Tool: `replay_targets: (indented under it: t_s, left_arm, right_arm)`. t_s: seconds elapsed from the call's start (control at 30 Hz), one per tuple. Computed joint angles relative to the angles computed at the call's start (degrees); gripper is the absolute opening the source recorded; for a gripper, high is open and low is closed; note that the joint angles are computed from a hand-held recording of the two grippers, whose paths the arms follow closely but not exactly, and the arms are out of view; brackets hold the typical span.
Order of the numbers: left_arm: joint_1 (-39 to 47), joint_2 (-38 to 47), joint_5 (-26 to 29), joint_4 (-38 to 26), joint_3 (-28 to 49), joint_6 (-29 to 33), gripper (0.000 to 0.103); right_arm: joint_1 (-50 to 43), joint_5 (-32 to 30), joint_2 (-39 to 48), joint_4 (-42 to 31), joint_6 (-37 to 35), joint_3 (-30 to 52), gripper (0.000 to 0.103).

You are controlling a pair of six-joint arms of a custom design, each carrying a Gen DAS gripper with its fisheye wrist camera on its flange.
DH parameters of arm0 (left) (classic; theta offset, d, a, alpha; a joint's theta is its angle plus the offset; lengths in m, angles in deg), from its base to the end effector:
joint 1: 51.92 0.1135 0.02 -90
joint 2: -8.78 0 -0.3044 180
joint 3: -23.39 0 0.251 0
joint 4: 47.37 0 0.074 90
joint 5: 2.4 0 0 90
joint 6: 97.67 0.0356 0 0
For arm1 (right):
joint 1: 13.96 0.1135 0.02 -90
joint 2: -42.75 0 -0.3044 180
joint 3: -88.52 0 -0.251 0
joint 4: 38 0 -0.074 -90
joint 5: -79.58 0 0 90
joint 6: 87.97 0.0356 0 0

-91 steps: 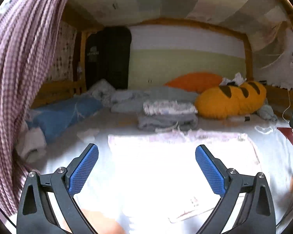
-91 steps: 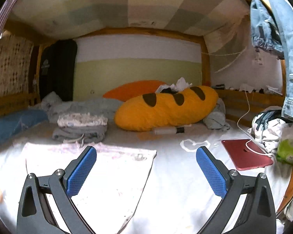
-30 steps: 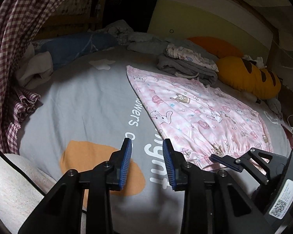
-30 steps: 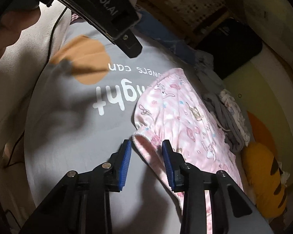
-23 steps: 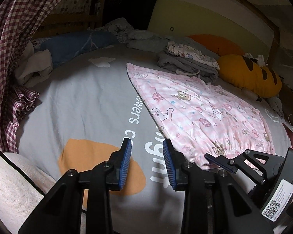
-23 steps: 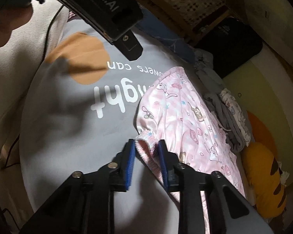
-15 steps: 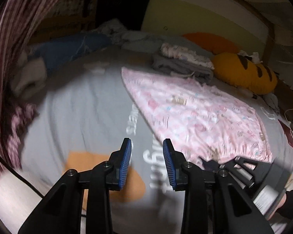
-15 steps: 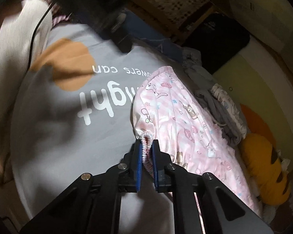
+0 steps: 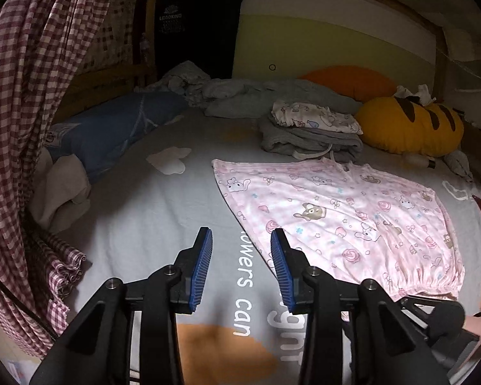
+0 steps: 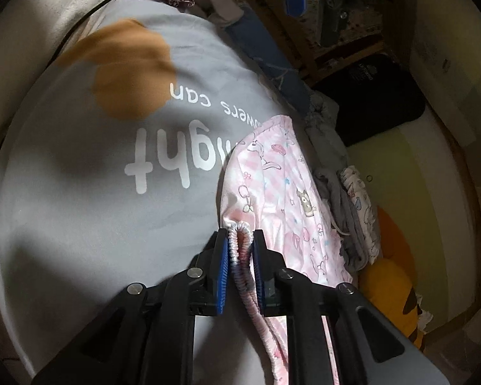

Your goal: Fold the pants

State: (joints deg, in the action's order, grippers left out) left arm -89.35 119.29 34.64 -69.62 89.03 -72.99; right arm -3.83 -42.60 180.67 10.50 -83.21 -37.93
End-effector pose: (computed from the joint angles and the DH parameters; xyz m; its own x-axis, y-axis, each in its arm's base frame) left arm 0.2886 -0.1851 0.1336 -0.4142 -0.3722 -0.8306 -0.6148 0.7873 -0.0462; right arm 0.3461 0.0811 0.0067 0.5239 -0.7632 -0.3782 -0.6224 -0.0399 -0.7817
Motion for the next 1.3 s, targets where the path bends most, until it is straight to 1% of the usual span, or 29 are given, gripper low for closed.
replay_targets:
  t_s: [0.03, 0.1, 0.13, 0.17, 0.23, 0.27, 0.3, 0.4, 0.43, 0.47, 0.53, 0.6, 0.63, 0.7, 0.77, 0.8, 0.93, 1.03, 1.1, 1.2, 1.23, 1.27, 1.3]
  left_arm:
    - [-0.15, 0.57, -0.41, -0.60, 0.17, -0.74, 0.037]
    - [0.12, 1.61, -0.54, -1.65, 0.55, -1.63, 0.037]
    - [0.48, 1.75, 0.04, -1.12, 0.22, -1.32, 0.037]
    - [0.84, 1.71, 0.75, -0.37, -0.19, -0.92, 0.037]
    - [1.98, 1.16, 2.70, 1.46, -1.04, 0.99, 0.037]
    - [3.01, 0.70, 4.18, 2.58, -1.31, 3.08, 0.037]
    - [4.27, 0.13, 5.96, 3.79, -1.50, 5.76, 0.037]
    - [10.21, -0.90, 10.91, 7.05, -0.69, 15.70, 0.037]
    - [12.46, -0.85, 12.19, 7.77, 0.02, 17.77, 0.037]
    - [14.96, -0.88, 14.32, 9.42, 0.36, 19.90, 0.037]
    - [21.26, -0.24, 22.04, 13.94, 1.38, 24.97, 0.037]
    - [27.13, 2.34, 29.94, 15.40, 4.27, 28.19, 0.037]
    - [29.38, 4.19, 31.54, 14.43, 6.41, 28.26, 0.037]
    - [33.05, 7.60, 33.07, 12.02, 10.14, 26.78, 0.035]
    - [36.37, 10.11, 35.20, 11.91, 12.17, 26.33, 0.035]
    - [37.83, 11.32, 36.28, 12.48, 13.15, 27.11, 0.035]
    - [40.39, 14.75, 40.14, 13.14, 17.00, 32.64, 0.035]
    - [41.66, 17.17, 41.66, 12.25, 20.14, 32.36, 0.035]
    - [41.83, 19.10, 39.98, 10.23, 23.03, 33.01, 0.035]
    - [42.85, 21.21, 43.06, 9.55, 25.24, 32.87, 0.035]
    - [43.15, 21.86, 44.07, 9.34, 25.89, 32.56, 0.032]
    - [43.24, 22.45, 44.71, 9.32, 26.49, 32.39, 0.027]
    - [43.33, 22.85, 45.24, 9.14, 26.97, 32.24, 0.014]
  right_arm:
    - [-0.29, -0.31, -0.56, -1.78, -0.42, 0.17, 0.009]
    - [-1.70, -2.88, -0.54, -1.19, -0.25, -0.42, 0.009]
    - [-2.85, -4.99, -0.46, -0.43, -1.47, -1.33, 0.009]
    - [-3.60, -6.27, -0.03, 0.95, -2.61, -2.07, 0.009]
    - [-4.90, -8.35, 2.48, 7.69, -4.35, -3.77, 0.009]
    - [-5.21, -8.90, 3.45, 9.74, -4.44, -4.00, 0.009]
    - [-5.20, -8.85, 3.90, 10.30, -4.37, -3.92, 0.009]
    - [-4.52, -7.99, 4.17, 10.41, -1.82, -3.51, 0.009]
    - [-4.23, -7.79, 3.90, 10.11, -0.20, -3.44, 0.009]
    - [-3.91, -7.44, 3.50, 9.30, 1.20, -3.30, 0.009]
    - [-3.65, -7.10, 3.03, 8.13, 3.12, -2.99, 0.009]
    - [-4.02, -7.94, 2.41, 6.55, 3.72, -2.51, 0.009]
    - [-4.17, -8.29, 2.23, 6.04, 3.78, -2.33, 0.009]
    - [-4.66, -9.26, 1.16, 3.98, 4.55, -2.25, 0.009]
    - [-4.93, -9.88, 0.23, 1.42, 5.46, -1.75, 0.009]
    - [-5.06, -10.15, 0.02, 0.60, 5.99, -1.46, 0.009]
    - [-5.57, -11.36, -1.19, -3.76, 5.93, -0.35, 0.009]
    - [-6.09, -12.59, -2.38, -5.94, 6.06, 0.02, 0.009]
    - [-6.34, -13.01, -3.08, -6.86, 6.35, -0.42, 0.009]
    - [-6.67, -13.78, -4.39, -8.88, 6.93, -0.45, 0.009]
    - [-6.84, -14.12, -4.88, -9.40, 7.19, -0.54, 0.009]
    - [-6.93, -14.36, -5.31, -10.49, 7.34, -0.24, 0.009]
    - [-6.91, -14.36, -5.82, -12.08, 7.58, 0.39, 0.009]
